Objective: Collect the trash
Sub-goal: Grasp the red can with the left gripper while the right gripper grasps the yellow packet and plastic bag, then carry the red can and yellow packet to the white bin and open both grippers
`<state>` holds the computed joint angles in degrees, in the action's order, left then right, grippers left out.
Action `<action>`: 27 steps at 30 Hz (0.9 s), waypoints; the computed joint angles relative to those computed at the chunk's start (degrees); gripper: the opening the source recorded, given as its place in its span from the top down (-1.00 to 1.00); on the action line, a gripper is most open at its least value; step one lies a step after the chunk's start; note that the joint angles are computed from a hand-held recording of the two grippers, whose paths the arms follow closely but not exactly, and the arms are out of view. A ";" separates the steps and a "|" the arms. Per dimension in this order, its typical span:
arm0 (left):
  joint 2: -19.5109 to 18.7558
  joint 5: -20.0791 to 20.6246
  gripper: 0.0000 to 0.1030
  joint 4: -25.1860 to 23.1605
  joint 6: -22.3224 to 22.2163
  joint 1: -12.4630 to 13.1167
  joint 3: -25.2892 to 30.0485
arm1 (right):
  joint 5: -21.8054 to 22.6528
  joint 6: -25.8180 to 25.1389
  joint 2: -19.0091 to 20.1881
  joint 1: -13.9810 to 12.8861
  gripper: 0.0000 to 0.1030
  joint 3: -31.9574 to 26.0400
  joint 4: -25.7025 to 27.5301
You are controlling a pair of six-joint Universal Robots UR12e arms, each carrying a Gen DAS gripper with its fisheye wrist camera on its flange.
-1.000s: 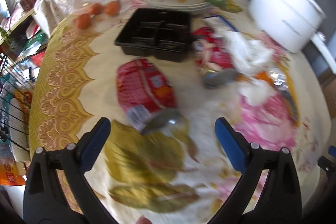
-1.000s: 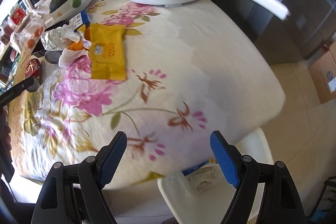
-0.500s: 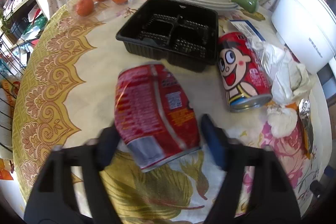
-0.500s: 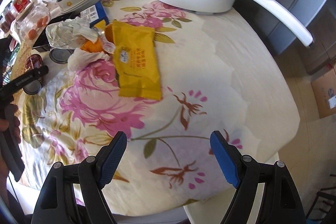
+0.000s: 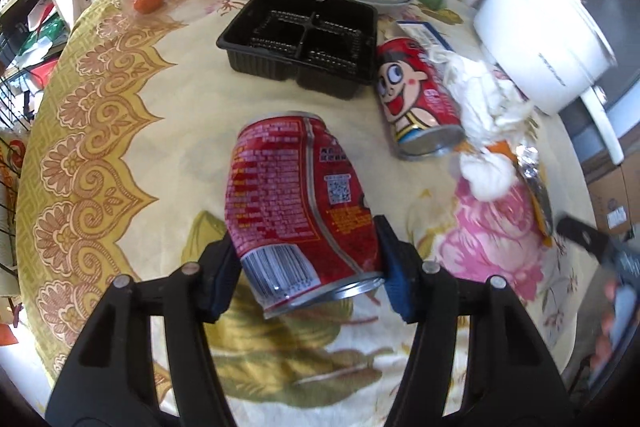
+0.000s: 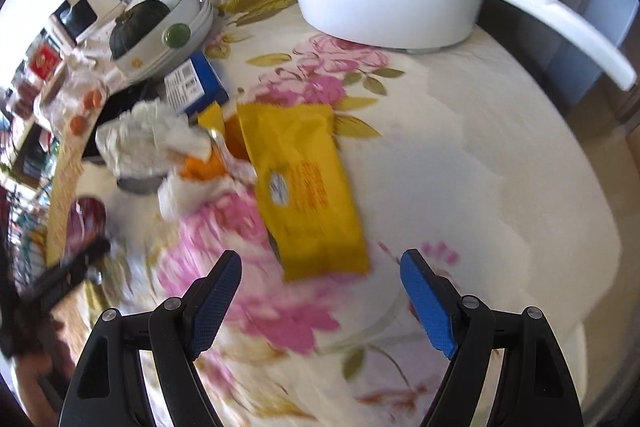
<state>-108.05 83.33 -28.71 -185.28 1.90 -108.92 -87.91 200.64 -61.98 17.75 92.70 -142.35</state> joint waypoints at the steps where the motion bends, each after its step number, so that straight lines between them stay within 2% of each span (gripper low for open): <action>1: 0.28 -0.38 -0.22 -0.14 0.73 0.10 -0.16 | -0.23 -1.03 1.05 0.19 -0.61 -1.41 0.82; 3: 0.57 -0.49 -0.22 -0.08 1.66 0.18 -0.39 | -1.13 -2.22 2.27 0.55 -0.55 -3.07 1.84; 6: 0.96 -1.23 -0.21 -0.31 2.22 0.33 -0.79 | -2.66 -3.26 4.41 0.92 -0.37 -5.97 4.93; 9: 1.19 -3.31 -0.22 -1.04 1.39 0.82 -0.93 | -6.62 -4.76 5.86 1.67 -0.23 -7.97 7.65; 11: 1.12 -4.33 -0.22 -1.21 0.71 0.92 -0.88 | -6.35 -5.54 5.83 1.67 0.04 -7.95 7.19; 13: 1.15 -4.64 -0.21 -1.40 0.62 0.78 -0.91 | -6.36 -5.69 5.66 1.67 0.52 -7.90 7.47; 14: 1.21 -4.67 -0.22 -1.44 0.69 0.70 -0.98 | -6.01 -5.73 5.44 1.58 0.60 -7.73 7.82; 19: 1.83 -5.10 -0.21 -1.63 1.47 0.19 -1.47 | -7.30 -6.73 3.70 1.53 0.71 -5.39 7.97; 27: 4.11 -6.30 -0.21 -1.27 3.46 -0.53 -3.44 | -7.38 -5.97 -1.01 0.98 0.73 0.61 6.65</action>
